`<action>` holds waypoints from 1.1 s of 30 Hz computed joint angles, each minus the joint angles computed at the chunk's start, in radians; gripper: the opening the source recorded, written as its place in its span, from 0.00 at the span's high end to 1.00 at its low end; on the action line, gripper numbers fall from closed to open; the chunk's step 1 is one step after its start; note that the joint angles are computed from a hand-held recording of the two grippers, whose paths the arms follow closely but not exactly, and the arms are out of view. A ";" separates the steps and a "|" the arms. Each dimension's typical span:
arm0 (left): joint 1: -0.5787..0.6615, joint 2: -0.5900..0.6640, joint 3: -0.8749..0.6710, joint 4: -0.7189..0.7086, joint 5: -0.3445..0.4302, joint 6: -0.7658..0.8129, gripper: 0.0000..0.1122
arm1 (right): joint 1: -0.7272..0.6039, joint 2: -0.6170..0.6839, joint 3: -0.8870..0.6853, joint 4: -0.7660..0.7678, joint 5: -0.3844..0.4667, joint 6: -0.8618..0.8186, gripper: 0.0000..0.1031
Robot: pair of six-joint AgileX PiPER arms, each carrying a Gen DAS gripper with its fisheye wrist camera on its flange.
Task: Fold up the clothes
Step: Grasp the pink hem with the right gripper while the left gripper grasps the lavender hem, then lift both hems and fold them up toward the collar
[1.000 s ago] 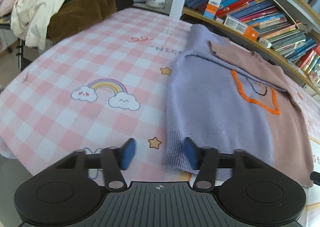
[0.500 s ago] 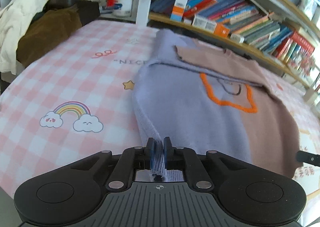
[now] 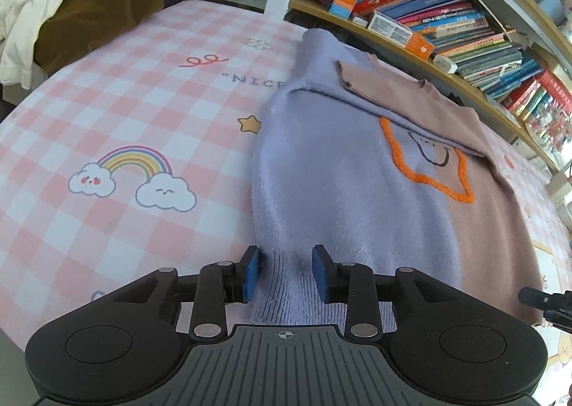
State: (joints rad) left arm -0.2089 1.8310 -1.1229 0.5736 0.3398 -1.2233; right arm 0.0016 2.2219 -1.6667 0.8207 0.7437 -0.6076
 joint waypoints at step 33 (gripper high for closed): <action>-0.144 -0.384 0.441 -0.010 -0.103 -0.257 0.94 | -0.256 -0.199 0.242 0.012 0.348 -0.210 0.92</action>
State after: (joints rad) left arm -0.3530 1.4471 -0.6819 0.5640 0.2365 -1.4805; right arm -0.2545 2.0224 -1.4251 0.8326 1.0921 -0.8174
